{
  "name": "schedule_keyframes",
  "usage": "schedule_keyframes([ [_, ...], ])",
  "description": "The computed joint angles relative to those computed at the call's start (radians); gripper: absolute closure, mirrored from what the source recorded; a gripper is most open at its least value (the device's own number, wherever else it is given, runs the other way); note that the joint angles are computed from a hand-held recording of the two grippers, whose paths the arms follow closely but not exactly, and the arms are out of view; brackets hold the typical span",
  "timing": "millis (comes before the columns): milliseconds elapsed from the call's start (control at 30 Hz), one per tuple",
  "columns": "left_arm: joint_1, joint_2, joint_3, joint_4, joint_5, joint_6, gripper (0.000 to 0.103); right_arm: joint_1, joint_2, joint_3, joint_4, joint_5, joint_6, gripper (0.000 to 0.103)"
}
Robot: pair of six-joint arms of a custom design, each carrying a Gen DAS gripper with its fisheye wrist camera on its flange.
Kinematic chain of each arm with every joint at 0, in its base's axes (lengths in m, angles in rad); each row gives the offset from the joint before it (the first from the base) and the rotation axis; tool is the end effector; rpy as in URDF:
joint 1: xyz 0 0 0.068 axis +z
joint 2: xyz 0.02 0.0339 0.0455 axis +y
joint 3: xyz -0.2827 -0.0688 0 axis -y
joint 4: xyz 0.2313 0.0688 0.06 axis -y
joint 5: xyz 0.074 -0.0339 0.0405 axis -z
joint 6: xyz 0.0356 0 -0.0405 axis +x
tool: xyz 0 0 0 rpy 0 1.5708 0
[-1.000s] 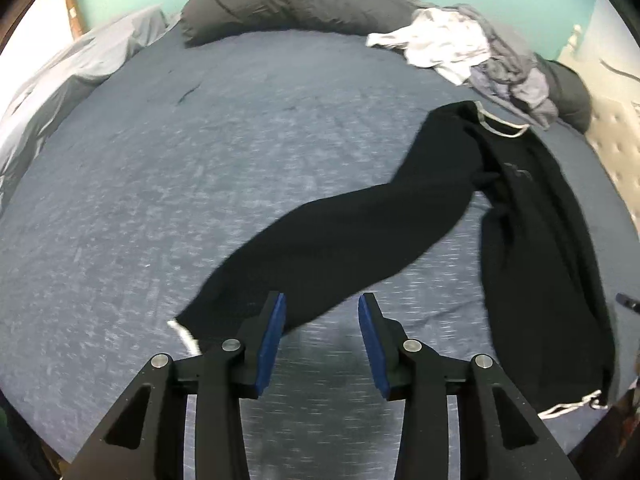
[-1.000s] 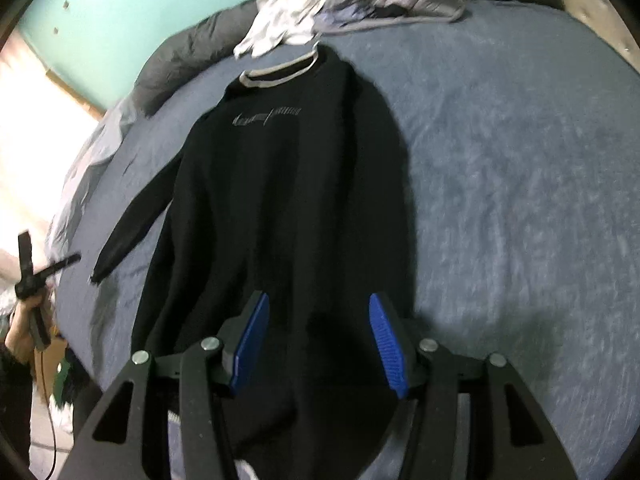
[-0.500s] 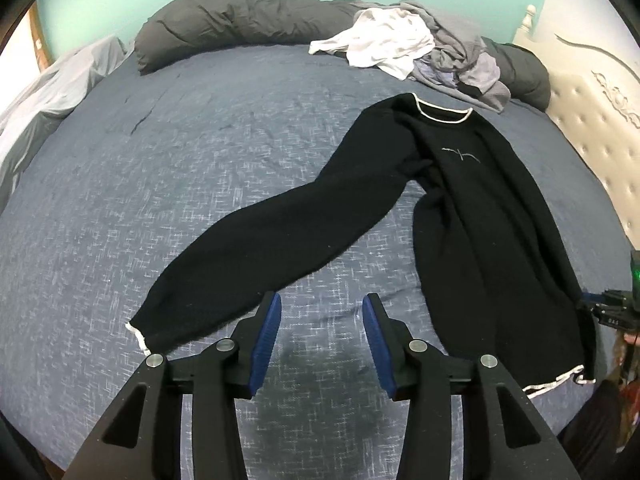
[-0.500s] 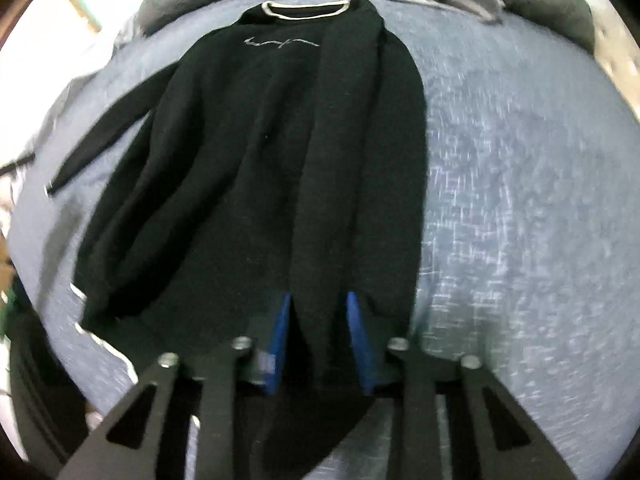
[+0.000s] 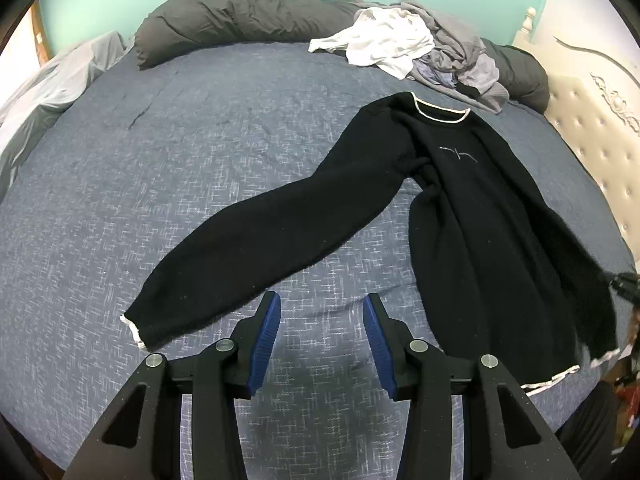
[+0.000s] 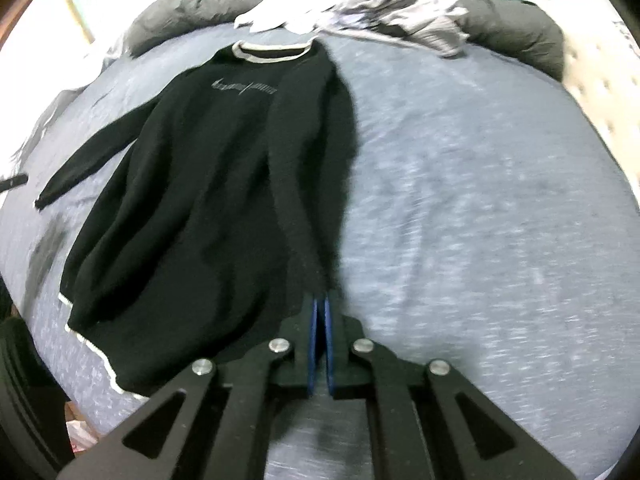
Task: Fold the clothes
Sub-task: 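Grasp the other sleeve cuff with the right tool and straighten it along the body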
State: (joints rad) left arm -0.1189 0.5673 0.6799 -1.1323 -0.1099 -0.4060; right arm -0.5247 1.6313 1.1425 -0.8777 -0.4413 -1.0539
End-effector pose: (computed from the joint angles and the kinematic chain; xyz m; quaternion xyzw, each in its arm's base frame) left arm 0.0620 -0.0035 0.2578 -0.1522 0.9488 -0.0194 0.2761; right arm 0.2595 -0.1326 0.2361 -0.2754 0.9311 0.0827 0.2246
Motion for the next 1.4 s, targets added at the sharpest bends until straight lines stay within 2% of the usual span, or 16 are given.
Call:
schedule_keyframes([
  [100, 0.005, 0.002, -0.001, -0.006, 0.001, 0.003, 0.056, -0.025, 0.050, 0.104, -0.019, 0.008, -0.014, 0.100],
  [267, 0.008, 0.008, -0.007, -0.013, -0.004, 0.000, 0.056, -0.036, 0.164, 0.232, 0.025, 0.052, 0.029, 0.100],
  [433, -0.119, 0.042, -0.011, -0.019, -0.071, -0.088, 0.056, -0.045, 0.280, 0.268, 0.114, 0.111, 0.082, 0.100],
  [533, -0.172, 0.063, -0.014, -0.007, -0.089, -0.129, 0.056, -0.072, 0.327, 0.287, 0.133, 0.089, 0.138, 0.100],
  [633, -0.204, 0.079, -0.024, 0.013, -0.093, -0.151, 0.056, -0.095, 0.319, 0.283, 0.119, 0.053, 0.135, 0.100],
  [833, -0.278, 0.113, -0.039, 0.047, -0.112, -0.207, 0.056, -0.131, 0.199, 0.214, 0.126, -0.022, 0.101, 0.097],
  [933, -0.325, 0.124, -0.038, 0.053, -0.125, -0.247, 0.055, -0.134, 0.179, 0.240, 0.013, -0.061, 0.075, 0.096],
  [1000, -0.355, 0.127, -0.034, 0.054, -0.137, -0.272, 0.055, -0.102, 0.143, 0.195, -0.032, -0.045, 0.006, 0.094],
  [1033, -0.373, 0.129, -0.031, 0.054, -0.144, -0.286, 0.055, -0.079, 0.114, 0.148, -0.025, -0.022, -0.029, 0.090],
  [1167, -0.437, 0.137, -0.014, 0.040, -0.171, -0.336, 0.055, 0.027, 0.052, -0.039, 0.064, 0.115, -0.062, 0.058],
  [1233, -0.463, 0.135, -0.004, 0.029, -0.184, -0.355, 0.055, 0.068, 0.047, -0.104, 0.117, 0.158, -0.044, 0.054],
  [1400, -0.488, 0.128, -0.001, 0.012, -0.193, -0.372, 0.055, 0.138, 0.075, -0.211, 0.269, 0.249, 0.015, 0.054],
])
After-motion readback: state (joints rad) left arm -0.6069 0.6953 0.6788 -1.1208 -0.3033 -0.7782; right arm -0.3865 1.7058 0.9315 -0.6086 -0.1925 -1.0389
